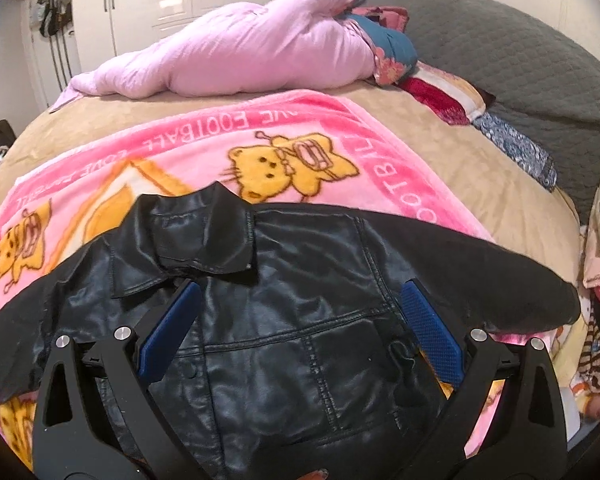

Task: Fold large clothes
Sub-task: 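Close the right gripper on the black sleeve cuff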

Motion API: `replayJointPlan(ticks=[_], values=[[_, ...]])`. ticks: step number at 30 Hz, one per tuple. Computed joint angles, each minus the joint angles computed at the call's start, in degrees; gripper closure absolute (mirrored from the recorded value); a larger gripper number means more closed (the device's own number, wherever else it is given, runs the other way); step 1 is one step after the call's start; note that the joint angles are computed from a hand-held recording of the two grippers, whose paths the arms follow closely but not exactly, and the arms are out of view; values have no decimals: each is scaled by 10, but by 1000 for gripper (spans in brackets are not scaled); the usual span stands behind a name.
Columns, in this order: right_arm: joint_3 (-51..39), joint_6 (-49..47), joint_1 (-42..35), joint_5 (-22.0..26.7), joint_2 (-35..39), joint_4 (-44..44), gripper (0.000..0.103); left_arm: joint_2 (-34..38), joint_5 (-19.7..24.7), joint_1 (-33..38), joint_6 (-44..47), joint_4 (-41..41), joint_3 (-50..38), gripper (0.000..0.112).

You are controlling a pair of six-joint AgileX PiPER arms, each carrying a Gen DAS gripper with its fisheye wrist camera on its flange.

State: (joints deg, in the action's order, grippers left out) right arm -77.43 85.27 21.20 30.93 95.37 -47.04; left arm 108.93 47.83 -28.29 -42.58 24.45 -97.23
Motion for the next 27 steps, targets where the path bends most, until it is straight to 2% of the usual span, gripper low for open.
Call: replayJointPlan(ticks=[10, 20, 24, 27], values=[[30, 62, -32, -21, 31, -31, 4, 74, 6, -3, 54, -30, -65, 18], [83, 129, -117, -59, 44, -32, 4, 170, 44, -5, 97, -64, -175, 18], [98, 127, -147, -72, 52, -5, 4, 195, 24, 1, 125, -78, -188, 18], [116, 152, -169, -93, 55, -8, 4, 225, 40, 6, 127, -75, -218, 18]])
